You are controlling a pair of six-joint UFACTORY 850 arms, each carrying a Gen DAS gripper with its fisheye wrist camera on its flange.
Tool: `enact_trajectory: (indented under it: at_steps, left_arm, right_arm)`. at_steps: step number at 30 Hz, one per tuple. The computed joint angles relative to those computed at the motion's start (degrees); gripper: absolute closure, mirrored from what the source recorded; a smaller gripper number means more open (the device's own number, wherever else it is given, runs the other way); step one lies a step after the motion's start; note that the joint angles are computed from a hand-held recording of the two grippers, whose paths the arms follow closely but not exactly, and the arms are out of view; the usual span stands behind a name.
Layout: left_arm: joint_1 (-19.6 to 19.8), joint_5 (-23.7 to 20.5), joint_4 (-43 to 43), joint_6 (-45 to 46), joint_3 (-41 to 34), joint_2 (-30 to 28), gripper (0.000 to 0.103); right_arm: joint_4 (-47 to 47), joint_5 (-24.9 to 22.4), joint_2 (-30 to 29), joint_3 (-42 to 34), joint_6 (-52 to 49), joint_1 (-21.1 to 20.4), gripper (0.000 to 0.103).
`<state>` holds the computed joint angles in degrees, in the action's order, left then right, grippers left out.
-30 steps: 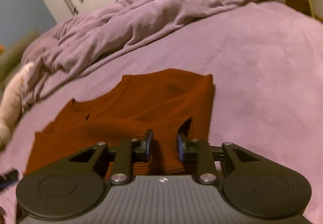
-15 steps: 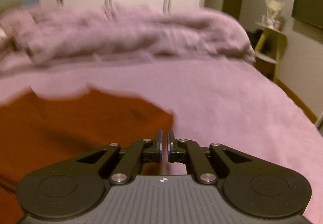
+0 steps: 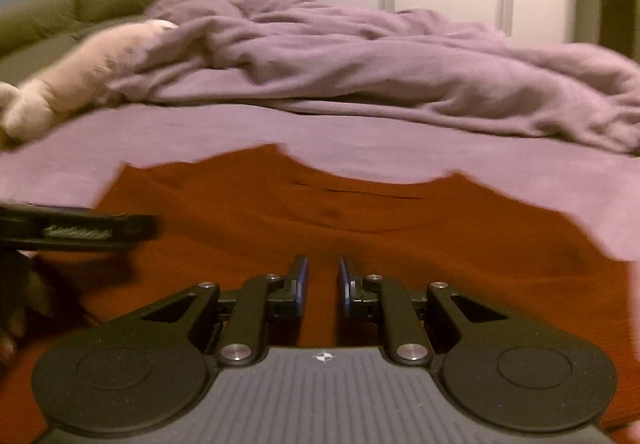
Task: Fold small clothes
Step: 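Fold the opposite side inward with the right tool and release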
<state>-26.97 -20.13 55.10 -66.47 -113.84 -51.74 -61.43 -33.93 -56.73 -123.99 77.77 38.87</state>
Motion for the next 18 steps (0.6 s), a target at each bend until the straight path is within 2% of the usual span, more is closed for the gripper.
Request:
enact_trajectory:
  at_steps: [1, 3, 4, 5, 6, 7, 8, 9, 10, 13, 15, 16, 18]
  left_arm:
    - [0.2, 0.1, -0.7, -0.1, 0.3, 0.1, 0.000]
    - [0.8, -0.1, -7.3, 4.5, 0.3, 0.5, 0.000]
    - [1.0, -0.2, -10.0, 5.9, 0.8, 1.0, 0.000]
    - [1.4, -0.1, -13.0, 7.5, 1.7, 1.8, 0.000]
    - [1.6, -0.1, -14.6, 7.8, 3.1, 2.9, 0.000]
    - [1.7, -0.1, -14.8, 7.5, 4.8, 4.2, 0.000]
    - [1.7, 0.0, -15.2, 7.6, 6.6, 5.5, 0.000]
    - [1.7, 0.2, -15.7, 7.6, 8.7, 7.2, 0.000]
    - [1.6, 0.5, -16.2, 7.8, 10.5, 8.6, 0.000]
    - [1.6, 2.8, -16.9, 8.7, 17.4, 13.4, 0.000]
    - [1.4, 2.1, -20.7, 14.2, 20.2, 15.1, 0.000]
    - [1.1, 0.9, -19.7, 14.2, 21.4, 15.8, 0.000]
    - [0.7, 0.9, -14.3, 10.6, 25.4, 18.6, 0.000]
  right_arm:
    - [-1.5, -3.2, 0.9, 1.8, 0.9, -0.1, 0.089]
    - [-1.5, -7.7, 3.5, 6.3, 3.4, -0.8, 0.089]
    - [-1.9, -9.4, 5.5, 9.8, 6.1, -1.4, 0.094]
    - [-3.6, -8.7, 8.2, 14.2, 10.2, -2.0, 0.099]
    - [-4.1, -10.2, 10.0, 16.7, 12.8, -2.1, 0.097]
    - [-4.3, -14.2, 10.8, 17.9, 13.1, -1.9, 0.097]
    - [-4.2, -17.4, 11.2, 18.4, 12.1, -1.5, 0.091]
    - [-3.5, -18.8, 12.6, 20.2, 12.4, -1.2, 0.089]
    - [-3.1, -17.9, 15.0, 23.0, 15.0, -0.8, 0.089]
    - [-6.9, -10.7, 22.7, 32.9, 24.0, 1.0, 0.088]
    - [-9.3, -7.3, 25.8, 38.0, 24.4, 2.4, 0.077]
    - [-7.6, -6.5, 26.8, 39.5, 22.5, 2.9, 0.070]
    - [-3.2, -8.9, 27.5, 40.8, 19.5, 3.7, 0.070]
